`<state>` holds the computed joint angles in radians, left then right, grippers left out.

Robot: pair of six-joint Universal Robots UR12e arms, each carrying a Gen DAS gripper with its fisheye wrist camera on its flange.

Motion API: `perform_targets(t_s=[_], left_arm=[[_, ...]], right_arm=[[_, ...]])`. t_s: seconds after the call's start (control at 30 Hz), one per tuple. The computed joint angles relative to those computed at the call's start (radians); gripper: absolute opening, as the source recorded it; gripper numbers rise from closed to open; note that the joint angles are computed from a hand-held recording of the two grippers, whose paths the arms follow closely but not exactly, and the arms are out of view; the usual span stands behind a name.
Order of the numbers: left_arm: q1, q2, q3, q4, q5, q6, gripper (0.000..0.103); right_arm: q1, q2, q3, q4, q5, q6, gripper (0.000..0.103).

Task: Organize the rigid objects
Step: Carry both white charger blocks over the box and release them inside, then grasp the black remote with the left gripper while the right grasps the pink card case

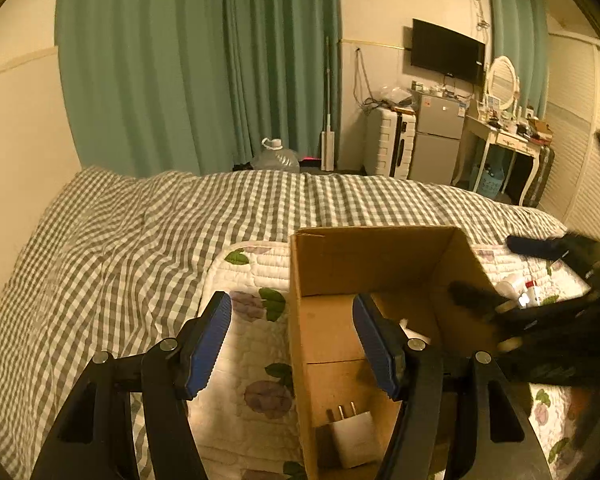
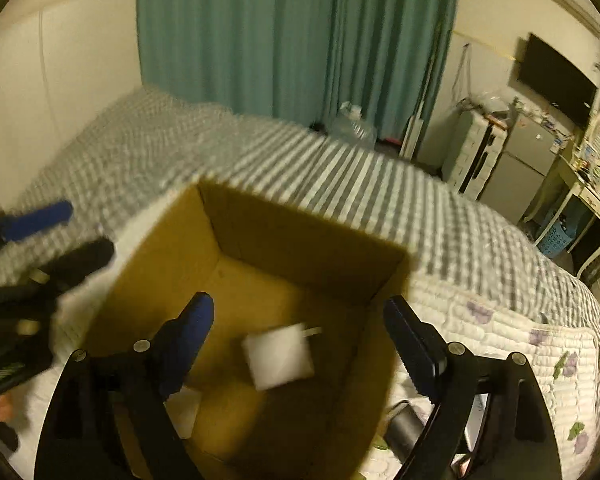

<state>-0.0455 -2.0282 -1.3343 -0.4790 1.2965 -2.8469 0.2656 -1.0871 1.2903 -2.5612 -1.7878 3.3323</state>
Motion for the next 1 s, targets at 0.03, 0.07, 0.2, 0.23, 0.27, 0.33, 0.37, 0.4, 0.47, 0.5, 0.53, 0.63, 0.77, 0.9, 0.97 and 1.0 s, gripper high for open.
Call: perform_targets(t_s=[0.03, 0.07, 0.2, 0.23, 0.27, 0.33, 0.37, 0.4, 0.47, 0.5, 0.53, 0.63, 0.77, 0.9, 0.97, 1.0], left_arm=[[-0.003, 0.007, -0.009, 0.007, 0.001, 0.009, 0.066], [-0.007, 0.014, -0.019, 0.017, -0.002, 0.021, 0.066], [-0.025, 0.05, -0.06, 0.024, -0.024, 0.047, 0.066], [-0.029, 0.059, -0.069, 0.016, -0.038, 0.051, 0.066], [-0.036, 0.07, -0.081, 0.006, -0.048, 0.053, 0.066], [-0.051, 0.086, -0.095, -0.012, -0.052, 0.051, 0.066], [-0.062, 0.094, -0.101, -0.024, -0.055, 0.05, 0.066], [-0.072, 0.1, -0.106, -0.033, -0.06, 0.047, 0.066], [-0.094, 0.112, -0.115, -0.048, -0.07, 0.039, 0.067], [-0.106, 0.117, -0.118, -0.054, -0.071, 0.039, 0.067], [-0.118, 0.121, -0.122, -0.058, -0.069, 0.044, 0.067], [-0.166, 0.128, -0.131, -0.069, -0.039, 0.055, 0.067], [-0.227, 0.113, -0.128, -0.114, 0.02, 0.057, 0.067], [-0.267, 0.079, -0.112, -0.186, 0.079, 0.028, 0.067], [-0.282, 0.062, -0.113, -0.195, 0.12, 0.025, 0.067], [-0.288, 0.051, -0.11, -0.199, 0.145, 0.019, 0.067]], right_arm=[[-0.001, -0.015, 0.016, -0.011, -0.006, -0.002, 0.087], [-0.004, -0.041, 0.049, -0.036, -0.017, -0.008, 0.088], [-0.018, -0.124, 0.146, -0.079, -0.068, -0.024, 0.093], [-0.024, -0.146, 0.173, -0.087, -0.079, -0.029, 0.094], [-0.031, -0.167, 0.195, -0.089, -0.093, -0.031, 0.096], [-0.049, -0.211, 0.246, -0.097, -0.117, -0.036, 0.099], [-0.058, -0.229, 0.27, -0.103, -0.13, -0.039, 0.1], [-0.068, -0.248, 0.298, -0.116, -0.146, -0.041, 0.101], [-0.088, -0.277, 0.341, -0.122, -0.154, -0.041, 0.101], [-0.101, -0.291, 0.364, -0.122, -0.153, -0.036, 0.101], [-0.11, -0.302, 0.385, -0.124, -0.151, -0.033, 0.101], [-0.143, -0.327, 0.443, -0.125, -0.137, -0.016, 0.101], [-0.183, -0.344, 0.502, -0.128, -0.101, -0.012, 0.101], [-0.207, -0.34, 0.517, -0.086, -0.056, -0.052, 0.101], [-0.213, -0.336, 0.523, -0.07, -0.064, -0.058, 0.101], [-0.22, -0.339, 0.529, -0.066, -0.053, -0.051, 0.101]])
